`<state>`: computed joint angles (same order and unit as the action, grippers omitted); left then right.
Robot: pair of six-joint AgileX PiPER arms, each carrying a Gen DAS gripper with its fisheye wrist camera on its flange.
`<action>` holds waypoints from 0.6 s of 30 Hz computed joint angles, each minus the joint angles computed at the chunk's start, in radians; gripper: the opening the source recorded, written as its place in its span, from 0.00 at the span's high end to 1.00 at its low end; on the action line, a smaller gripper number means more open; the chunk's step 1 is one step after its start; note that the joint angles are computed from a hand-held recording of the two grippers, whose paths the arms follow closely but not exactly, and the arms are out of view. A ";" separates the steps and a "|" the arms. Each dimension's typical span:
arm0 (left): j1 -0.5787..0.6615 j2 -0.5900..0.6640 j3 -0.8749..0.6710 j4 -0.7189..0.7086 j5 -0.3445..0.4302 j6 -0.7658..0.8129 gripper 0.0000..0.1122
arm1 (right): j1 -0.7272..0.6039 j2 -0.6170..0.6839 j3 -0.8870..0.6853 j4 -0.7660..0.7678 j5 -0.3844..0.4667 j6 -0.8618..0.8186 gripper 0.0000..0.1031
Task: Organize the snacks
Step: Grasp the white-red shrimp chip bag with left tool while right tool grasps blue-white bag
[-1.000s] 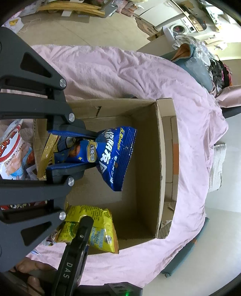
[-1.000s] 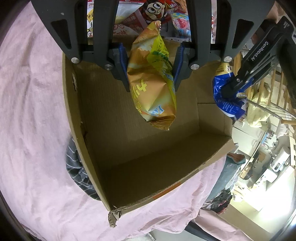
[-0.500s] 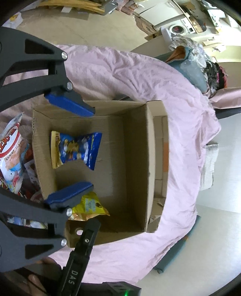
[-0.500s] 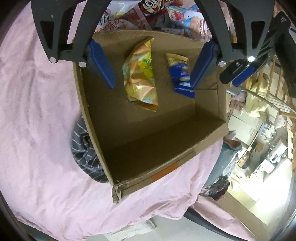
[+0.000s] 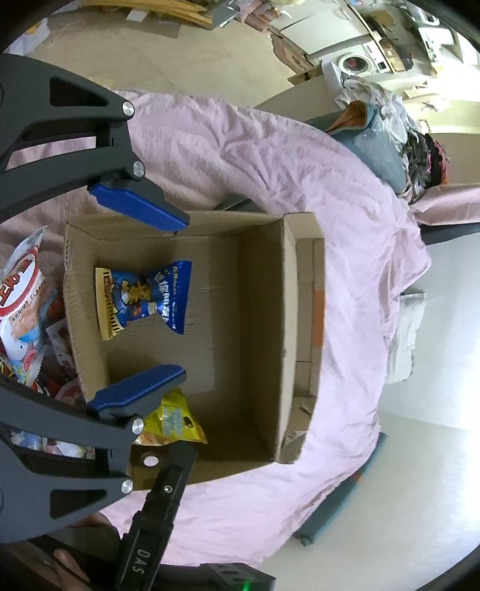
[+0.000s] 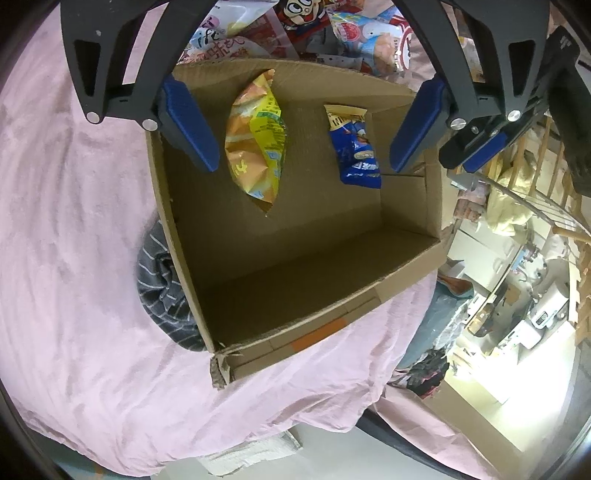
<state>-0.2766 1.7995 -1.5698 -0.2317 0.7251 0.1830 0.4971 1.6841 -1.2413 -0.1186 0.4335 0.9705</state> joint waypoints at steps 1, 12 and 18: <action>0.005 -0.004 0.002 -0.005 -0.002 -0.001 0.32 | 0.006 -0.006 -0.003 -0.021 0.004 0.010 0.07; 0.046 -0.095 0.069 -0.014 -0.025 -0.001 0.13 | 0.074 -0.136 0.080 -0.258 0.057 0.266 0.07; 0.076 -0.148 0.127 0.023 -0.007 -0.015 0.13 | 0.138 -0.224 0.146 -0.374 0.122 0.415 0.07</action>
<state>-0.2006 1.6512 -1.4431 -0.2083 0.7178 0.1682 0.6356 1.4600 -1.0954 -0.4922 0.5557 1.3853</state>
